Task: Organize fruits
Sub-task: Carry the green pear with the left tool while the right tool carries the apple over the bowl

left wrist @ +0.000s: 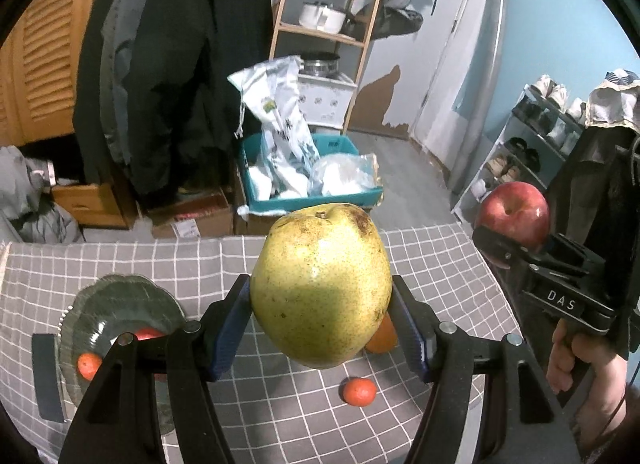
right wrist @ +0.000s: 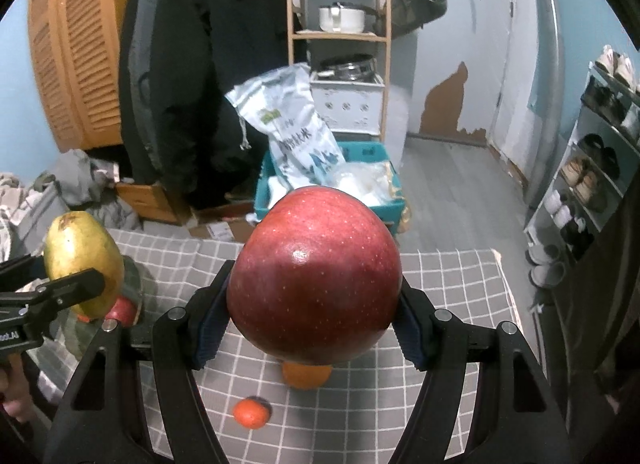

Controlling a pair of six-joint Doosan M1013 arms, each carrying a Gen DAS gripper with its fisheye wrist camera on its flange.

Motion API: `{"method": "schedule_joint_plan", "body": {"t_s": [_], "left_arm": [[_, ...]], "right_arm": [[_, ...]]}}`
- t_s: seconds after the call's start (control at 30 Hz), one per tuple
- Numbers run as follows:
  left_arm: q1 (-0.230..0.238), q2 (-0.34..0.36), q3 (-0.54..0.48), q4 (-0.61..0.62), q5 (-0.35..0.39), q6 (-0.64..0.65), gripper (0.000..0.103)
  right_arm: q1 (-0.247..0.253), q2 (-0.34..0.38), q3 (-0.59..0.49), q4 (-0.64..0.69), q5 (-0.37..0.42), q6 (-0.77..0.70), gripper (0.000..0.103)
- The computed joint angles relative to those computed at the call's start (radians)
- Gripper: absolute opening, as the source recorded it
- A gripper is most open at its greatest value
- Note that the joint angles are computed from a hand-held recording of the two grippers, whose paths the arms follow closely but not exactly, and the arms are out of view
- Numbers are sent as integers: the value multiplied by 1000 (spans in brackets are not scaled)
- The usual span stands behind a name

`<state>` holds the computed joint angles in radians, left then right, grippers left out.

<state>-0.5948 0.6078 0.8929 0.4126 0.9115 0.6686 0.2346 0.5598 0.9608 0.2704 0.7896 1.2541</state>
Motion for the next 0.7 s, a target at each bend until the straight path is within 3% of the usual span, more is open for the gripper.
{"method": "schedule_joint_plan", "body": {"t_s": [0.7], "left_arm": [[1,-92,126,166,-6,-151,69]], "right_arm": [[51,5,-41,100,12,-86,71]]}}
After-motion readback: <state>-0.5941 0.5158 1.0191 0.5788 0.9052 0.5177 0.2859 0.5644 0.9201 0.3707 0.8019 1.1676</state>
